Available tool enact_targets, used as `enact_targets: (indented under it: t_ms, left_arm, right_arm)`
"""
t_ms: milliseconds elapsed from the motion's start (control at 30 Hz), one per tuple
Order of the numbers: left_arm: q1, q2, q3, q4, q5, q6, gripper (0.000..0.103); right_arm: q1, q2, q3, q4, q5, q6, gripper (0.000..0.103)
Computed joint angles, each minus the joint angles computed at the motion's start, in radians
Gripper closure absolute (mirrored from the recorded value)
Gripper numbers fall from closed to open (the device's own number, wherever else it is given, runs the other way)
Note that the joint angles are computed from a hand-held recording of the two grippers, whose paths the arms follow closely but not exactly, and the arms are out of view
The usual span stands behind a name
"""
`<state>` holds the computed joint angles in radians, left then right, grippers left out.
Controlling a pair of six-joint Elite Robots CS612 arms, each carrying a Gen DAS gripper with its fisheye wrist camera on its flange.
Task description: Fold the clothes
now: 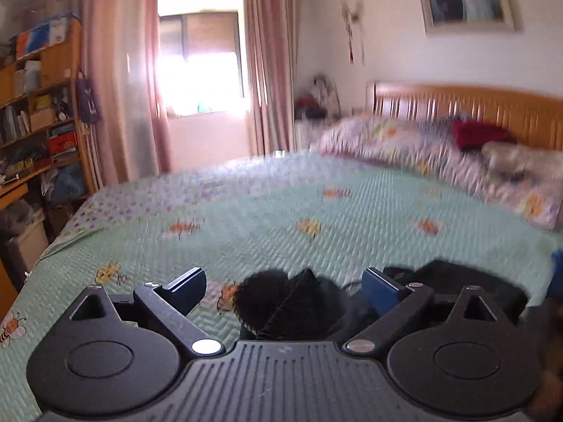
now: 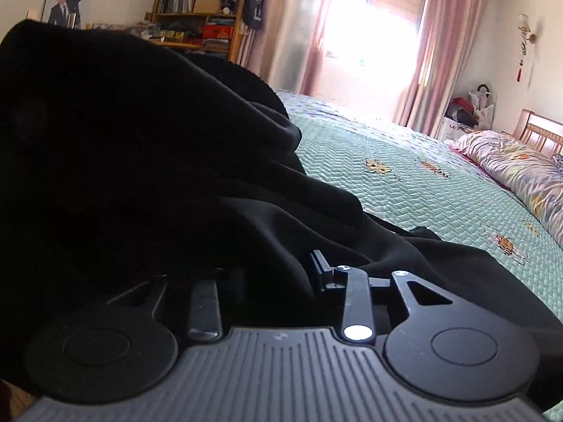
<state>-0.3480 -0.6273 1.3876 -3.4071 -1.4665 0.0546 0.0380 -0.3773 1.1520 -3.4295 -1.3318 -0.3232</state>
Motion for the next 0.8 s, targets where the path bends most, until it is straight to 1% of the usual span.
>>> enact_targets:
  t_ms: [100,233,300,367,433,467,533,567,600,633,700,733,800]
  left_arm:
    - [0.003,0.044,-0.117,0.238,-0.020,-0.050,0.008]
    - [-0.004,0.095,-0.242,0.503,0.001,-0.068,0.007]
    - [-0.008,0.113,-0.291,0.621,0.017,-0.070,0.007]
    - [-0.011,0.131,-0.333,0.701,0.012,-0.058,0.007]
    - [-0.010,0.140,-0.353,0.741,0.011,-0.047,0.005]
    - [-0.009,0.147,-0.367,0.752,0.008,-0.058,0.004]
    - [-0.007,0.162,-0.395,0.771,-0.002,-0.087,0.007]
    - [-0.005,0.165,-0.396,0.764,-0.016,-0.101,0.015]
    - [-0.002,0.167,-0.394,0.750,-0.033,-0.114,0.029]
    - [0.001,0.169,-0.391,0.735,-0.050,-0.127,0.035]
    - [-0.002,0.167,-0.379,0.704,-0.051,-0.158,0.053]
    - [-0.002,0.165,-0.371,0.682,-0.052,-0.172,0.055]
    - [-0.002,0.160,-0.352,0.630,-0.056,-0.198,0.065]
  right_arm:
    - [-0.002,0.000,0.030,-0.065,0.011,0.042,0.070]
    - [-0.007,0.022,0.026,-0.125,0.040,0.078,0.070]
    - [-0.010,0.034,0.018,-0.148,0.053,0.078,0.070]
    - [-0.015,0.042,0.012,-0.166,0.065,0.079,0.070]
    - [-0.016,0.050,0.007,-0.185,0.069,0.076,0.070]
    - [-0.014,0.053,0.002,-0.192,0.067,0.071,0.070]
    - [-0.012,0.058,-0.005,-0.203,0.067,0.065,0.070]
    - [-0.012,0.061,-0.008,-0.207,0.068,0.064,0.070]
    - [-0.013,0.061,-0.008,-0.212,0.070,0.062,0.069]
    - [-0.013,0.062,-0.008,-0.216,0.073,0.059,0.069]
    - [-0.015,0.065,-0.009,-0.225,0.080,0.054,0.069]
    - [-0.016,0.066,-0.008,-0.230,0.082,0.055,0.069]
    - [-0.017,0.066,-0.005,-0.240,0.085,0.059,0.069]
